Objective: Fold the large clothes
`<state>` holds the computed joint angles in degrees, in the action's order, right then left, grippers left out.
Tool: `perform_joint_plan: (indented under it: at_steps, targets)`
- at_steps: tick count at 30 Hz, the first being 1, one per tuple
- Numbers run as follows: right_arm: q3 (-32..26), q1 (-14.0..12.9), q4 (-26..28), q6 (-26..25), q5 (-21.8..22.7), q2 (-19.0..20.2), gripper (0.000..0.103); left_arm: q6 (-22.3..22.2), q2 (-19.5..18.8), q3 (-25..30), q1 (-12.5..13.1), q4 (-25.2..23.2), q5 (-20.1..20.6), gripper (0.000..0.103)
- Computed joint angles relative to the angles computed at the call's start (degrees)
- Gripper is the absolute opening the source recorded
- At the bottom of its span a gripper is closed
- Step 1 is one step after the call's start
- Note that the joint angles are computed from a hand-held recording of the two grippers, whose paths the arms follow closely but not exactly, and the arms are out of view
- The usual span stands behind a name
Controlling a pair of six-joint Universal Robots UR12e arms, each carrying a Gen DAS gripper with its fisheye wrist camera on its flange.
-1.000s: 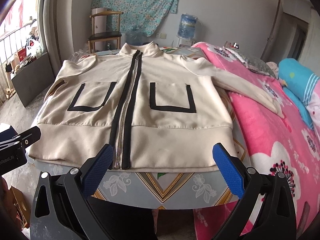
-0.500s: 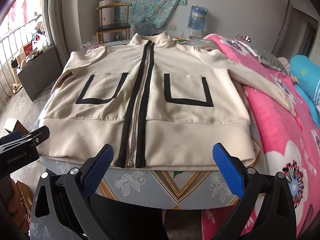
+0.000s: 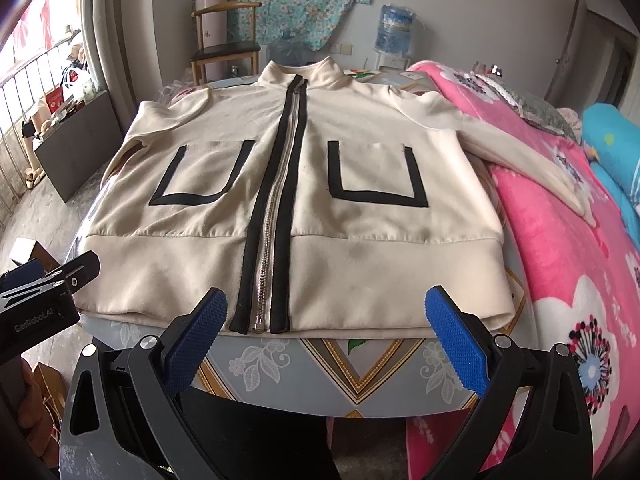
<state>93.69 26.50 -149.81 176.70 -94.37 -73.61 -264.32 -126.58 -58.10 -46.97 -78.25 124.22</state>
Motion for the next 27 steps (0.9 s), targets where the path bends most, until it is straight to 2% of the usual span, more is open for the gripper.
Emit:
perform_joint_plan:
  at_steps: [27]
  targets:
    - [-0.19, 0.33, 0.08, 0.06, -1.96, -0.04, 0.096, 1.07, 0.09, 0.14, -0.16, 0.84, -0.56, 0.098]
